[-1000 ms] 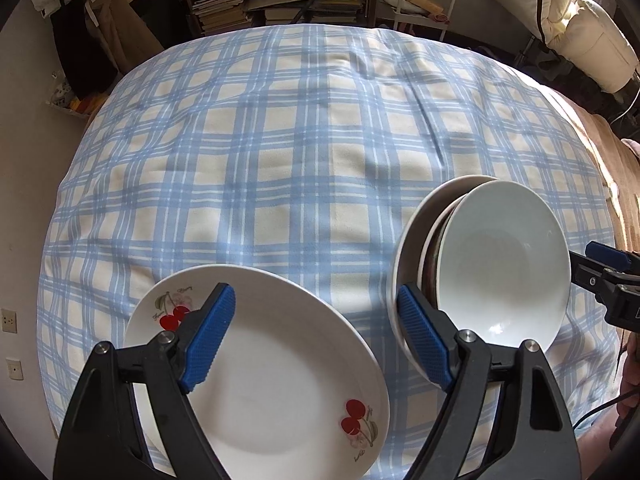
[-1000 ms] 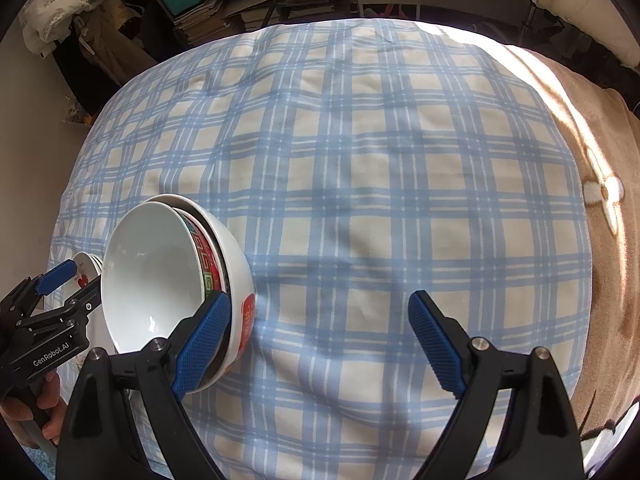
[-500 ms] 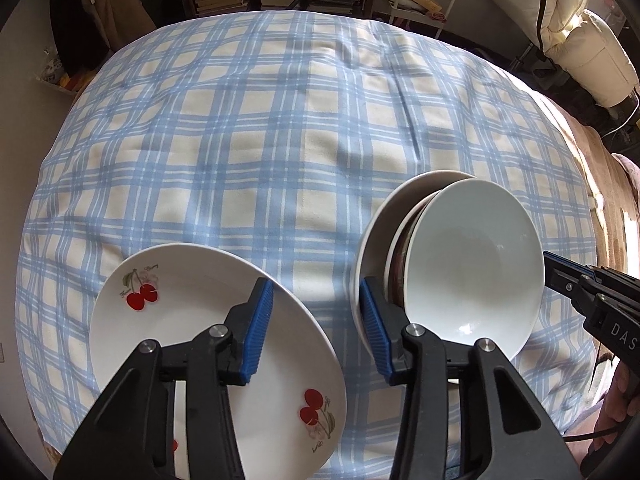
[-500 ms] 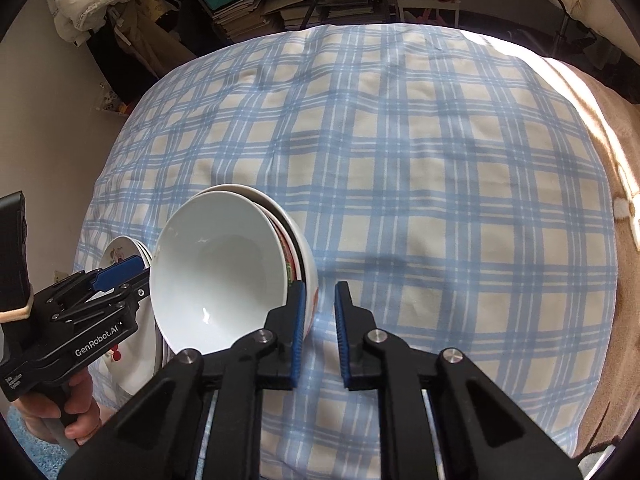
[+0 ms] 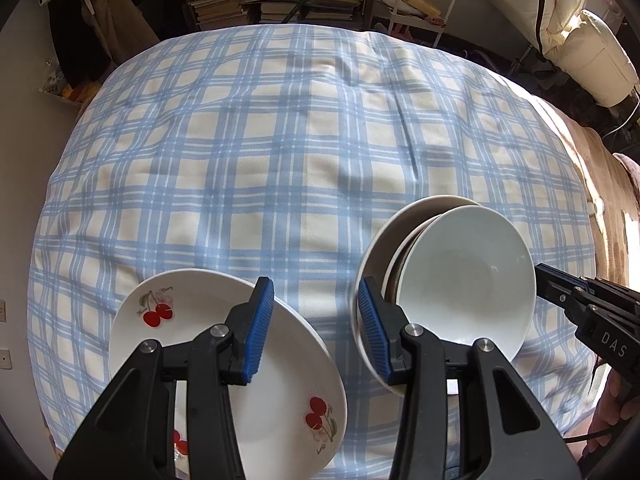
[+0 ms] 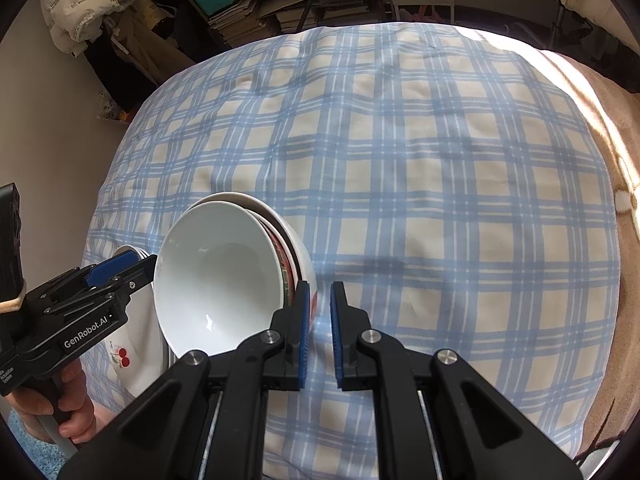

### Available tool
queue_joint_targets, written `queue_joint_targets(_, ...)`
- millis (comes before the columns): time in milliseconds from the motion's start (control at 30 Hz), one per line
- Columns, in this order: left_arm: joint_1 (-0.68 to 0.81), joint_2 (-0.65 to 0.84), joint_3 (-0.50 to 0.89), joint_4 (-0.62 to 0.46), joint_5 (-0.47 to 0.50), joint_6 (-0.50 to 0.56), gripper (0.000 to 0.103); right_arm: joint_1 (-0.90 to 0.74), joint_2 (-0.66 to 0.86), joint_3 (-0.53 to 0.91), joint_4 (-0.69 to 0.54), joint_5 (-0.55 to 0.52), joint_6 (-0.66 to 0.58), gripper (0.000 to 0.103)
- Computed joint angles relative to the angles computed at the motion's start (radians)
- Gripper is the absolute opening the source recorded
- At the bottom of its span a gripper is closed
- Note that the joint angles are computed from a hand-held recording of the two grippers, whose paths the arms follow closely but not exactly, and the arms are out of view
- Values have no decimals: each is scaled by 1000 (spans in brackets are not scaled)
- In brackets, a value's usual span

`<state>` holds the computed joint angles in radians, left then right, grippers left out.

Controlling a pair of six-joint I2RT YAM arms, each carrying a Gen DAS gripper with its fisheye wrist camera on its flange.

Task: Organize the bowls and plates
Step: 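Lift and carry the bowl stack with both grippers toward the cherry plates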

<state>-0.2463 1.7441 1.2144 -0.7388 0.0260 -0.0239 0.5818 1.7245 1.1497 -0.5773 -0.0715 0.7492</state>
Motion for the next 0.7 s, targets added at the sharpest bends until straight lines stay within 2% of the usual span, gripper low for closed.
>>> queue_joint_targets(233, 11, 34, 16, -21, 30, 7, 43, 14, 10, 17, -16, 10, -6, 11)
queue_joint_targets(500, 3, 23, 18, -27, 25, 9, 43, 52, 49, 78, -90, 90, -18, 11)
queue_joint_targets(700, 12, 29, 19, -30, 39, 4, 43, 29, 34, 48, -41, 32, -6, 10)
